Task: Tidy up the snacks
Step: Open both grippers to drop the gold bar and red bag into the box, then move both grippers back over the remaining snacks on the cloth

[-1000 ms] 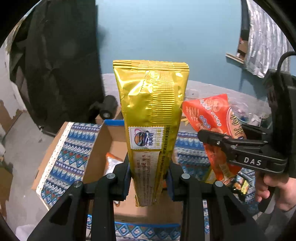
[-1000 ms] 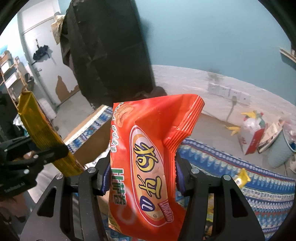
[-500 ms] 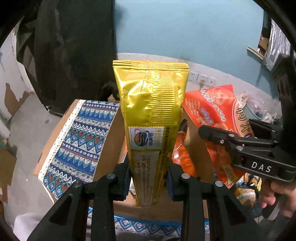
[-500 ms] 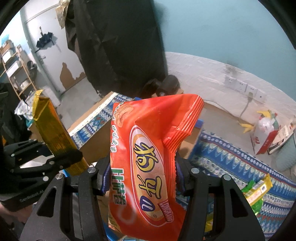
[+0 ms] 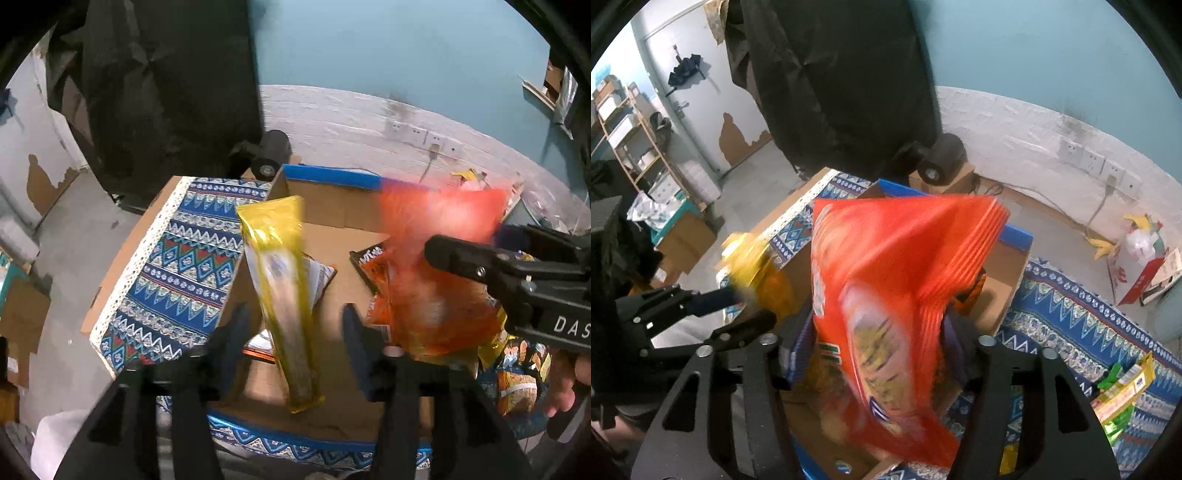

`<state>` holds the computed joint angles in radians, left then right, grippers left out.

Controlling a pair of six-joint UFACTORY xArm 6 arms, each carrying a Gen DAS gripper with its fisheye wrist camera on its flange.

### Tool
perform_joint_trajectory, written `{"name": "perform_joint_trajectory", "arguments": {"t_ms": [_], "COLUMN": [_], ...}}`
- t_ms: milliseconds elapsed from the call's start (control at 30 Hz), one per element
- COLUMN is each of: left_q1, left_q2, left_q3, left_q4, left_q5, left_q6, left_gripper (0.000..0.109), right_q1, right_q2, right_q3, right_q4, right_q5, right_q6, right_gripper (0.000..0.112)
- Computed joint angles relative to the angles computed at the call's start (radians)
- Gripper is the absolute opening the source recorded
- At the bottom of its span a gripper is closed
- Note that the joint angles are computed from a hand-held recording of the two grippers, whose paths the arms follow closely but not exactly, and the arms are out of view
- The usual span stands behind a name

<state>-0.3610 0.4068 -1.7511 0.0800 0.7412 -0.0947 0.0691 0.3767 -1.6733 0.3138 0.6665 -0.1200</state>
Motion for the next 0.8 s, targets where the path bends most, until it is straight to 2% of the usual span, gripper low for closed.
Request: {"name": "perform_joint_trajectory", "arguments": {"t_ms": [33,133,233,400,467,633,800], "left_q1": [-0.001,-0.006,-0.012,-0.031,-0.039,-0.062,-0.095], "left_q2": [-0.004,-0.01,-0.011,-0.02,-0.026,-0.042,-0.041], "left_q3": [0.005,0.01,0.017,0.029,0.036,0.058,0.059], "left_q4": [0.008,0.019,0.016,0.023,0.022,-0.018,-0.068], "left_q5": [-0.007,-0.014,-0.017,-0.031,-0.04,-0.068,-0.056], "left_q6": [-0.006,-0.005,0.011,0.038,0.047,0.089,0.147], "left_gripper": [0.065,0.066,0.072,0.073,0.077,0.08,0.08], "right_q1": [-0.001,-0.004,-0.008,-0.017,-0.022,-0.045,-0.073], "right_q2": [0.0,-0.009,-0.026,-0.077,-0.095,-0.151,-0.202], "right_q3": [0.0,0.01,0.03,0.092,0.11,0.177,0.239], "right_q4": [0.003,-0.008,-0.025,-0.078,-0.095,-0.118,-0.133], "right_q5": [0.001,-0.004,-0.007,-0.035,-0.034,-0.051,-0.049], "right_q6": [0.002,0.014,0.028,0.048,0.051,0.061,0.067], "right_gripper": [0.071,0.071,0.073,0.078,0.078,0.078,0.078]}}
